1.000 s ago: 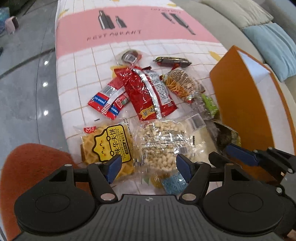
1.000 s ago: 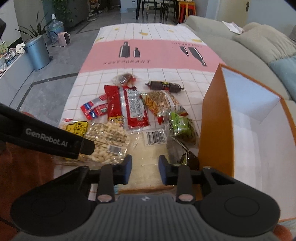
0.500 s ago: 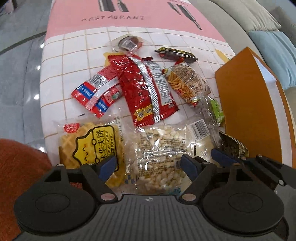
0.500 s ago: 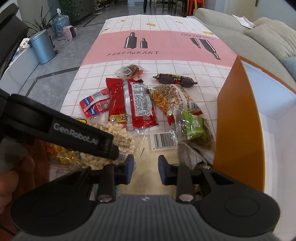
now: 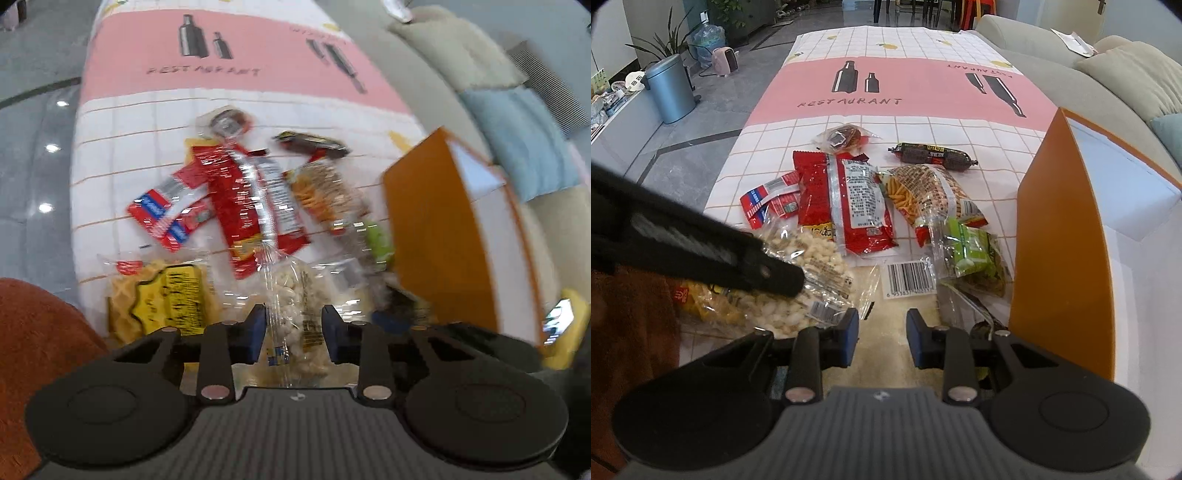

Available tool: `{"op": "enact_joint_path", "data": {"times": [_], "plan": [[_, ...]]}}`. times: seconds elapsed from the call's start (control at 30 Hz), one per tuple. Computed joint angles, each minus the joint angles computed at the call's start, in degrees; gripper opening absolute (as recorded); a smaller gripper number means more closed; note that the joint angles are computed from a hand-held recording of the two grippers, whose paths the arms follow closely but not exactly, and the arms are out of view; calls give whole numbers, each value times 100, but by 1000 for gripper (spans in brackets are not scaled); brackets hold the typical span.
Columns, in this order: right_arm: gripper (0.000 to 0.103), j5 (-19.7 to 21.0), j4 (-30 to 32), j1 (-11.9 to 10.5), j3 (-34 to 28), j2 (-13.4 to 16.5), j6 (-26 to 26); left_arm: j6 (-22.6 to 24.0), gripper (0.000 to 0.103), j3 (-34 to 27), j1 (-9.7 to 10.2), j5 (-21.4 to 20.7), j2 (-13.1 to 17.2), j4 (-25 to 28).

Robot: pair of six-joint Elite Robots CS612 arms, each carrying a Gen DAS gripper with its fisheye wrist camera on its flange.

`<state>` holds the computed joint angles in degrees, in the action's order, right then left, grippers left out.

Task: Organize snacks
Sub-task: 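Grasp the clear peanut bag with the left tool while the right tool grasps the dark snack pack, then lift the peanut bag with the left tool while the right tool carries the dark pack toward the box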

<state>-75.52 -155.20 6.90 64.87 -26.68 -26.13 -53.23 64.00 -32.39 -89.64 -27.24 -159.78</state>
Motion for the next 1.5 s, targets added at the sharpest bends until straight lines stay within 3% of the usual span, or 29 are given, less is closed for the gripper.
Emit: {"op": "enact_joint_path", "data": {"times": [0.17,0.27,0.43,0.57,0.7,0.87,0.97,1.03,1.13,1.3,1.5], "plan": [[24,161,65,-14,137,-81,-44,5,37,-237,6,-446,128,220],[24,119,129,-1,237,-125,-86,60,25,-313,-68,-165,146,520],[24,26,-437,-15,547,-250,-197,89,24,-70,-127,235,0,442],[28,-446,-1416,41,846,-322,-491,220,24,44,-177,500,-89,509],[43,-1180,-2535,152,947,-203,-921,283,24,79,-198,554,-102,489],[43,-1573,-2487,195,668,21,-1175,389,24,113,-217,626,-122,478],[35,-1818,-2457,216,430,196,-1255,340,24,137,-210,621,-137,490],[16,-1932,-2430,223,345,263,-1357,328,24,157,-207,625,-150,470],[6,-1971,-2365,216,351,248,-1356,368,24,168,-217,644,-163,464],[0,-1906,-2518,204,519,139,-1336,462,24,111,-253,740,-181,636],[0,-1595,-2692,113,768,-82,-1012,518,24,171,-339,942,-295,795]]}}
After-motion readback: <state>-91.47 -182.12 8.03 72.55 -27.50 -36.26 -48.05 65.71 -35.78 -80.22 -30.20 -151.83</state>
